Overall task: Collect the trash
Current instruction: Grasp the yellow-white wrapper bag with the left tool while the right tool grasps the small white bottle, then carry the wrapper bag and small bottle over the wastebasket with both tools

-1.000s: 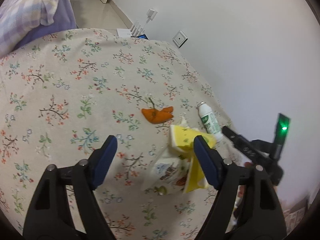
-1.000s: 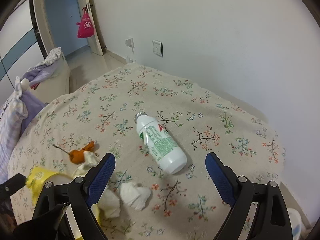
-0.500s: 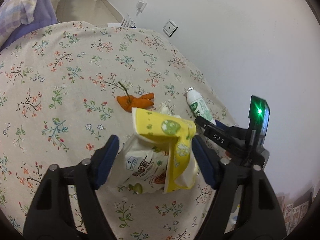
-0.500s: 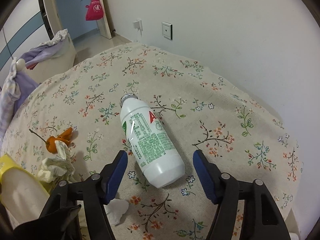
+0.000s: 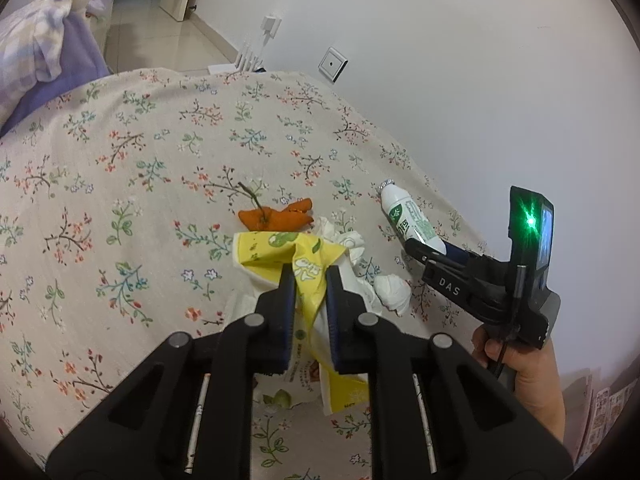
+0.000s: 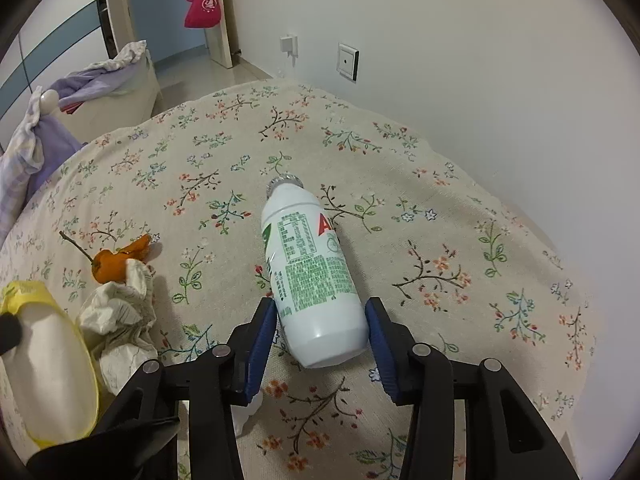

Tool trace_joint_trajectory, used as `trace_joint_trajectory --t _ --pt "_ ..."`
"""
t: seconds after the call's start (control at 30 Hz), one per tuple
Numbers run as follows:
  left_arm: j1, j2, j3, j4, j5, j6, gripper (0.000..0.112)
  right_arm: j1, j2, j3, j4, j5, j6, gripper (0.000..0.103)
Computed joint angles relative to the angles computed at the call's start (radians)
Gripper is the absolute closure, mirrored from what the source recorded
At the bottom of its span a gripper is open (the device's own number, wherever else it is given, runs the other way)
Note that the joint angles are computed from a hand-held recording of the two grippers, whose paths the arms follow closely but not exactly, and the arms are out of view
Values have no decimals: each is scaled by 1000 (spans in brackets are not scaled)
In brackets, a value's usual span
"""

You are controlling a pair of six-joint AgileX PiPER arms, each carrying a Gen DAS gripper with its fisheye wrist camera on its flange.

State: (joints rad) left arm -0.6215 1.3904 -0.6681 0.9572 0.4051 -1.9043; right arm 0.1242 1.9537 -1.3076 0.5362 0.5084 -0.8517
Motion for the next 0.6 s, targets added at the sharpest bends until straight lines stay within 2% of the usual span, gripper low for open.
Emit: trace_joint_trajectory --t 0.3,0.6 --pt "-15 -101 33 8 22 24 97 -15 -119 54 -1 13 -28 60" --pt "-20 -232 60 -45 50 152 97 44 -285 155 -143 -1 120 61"
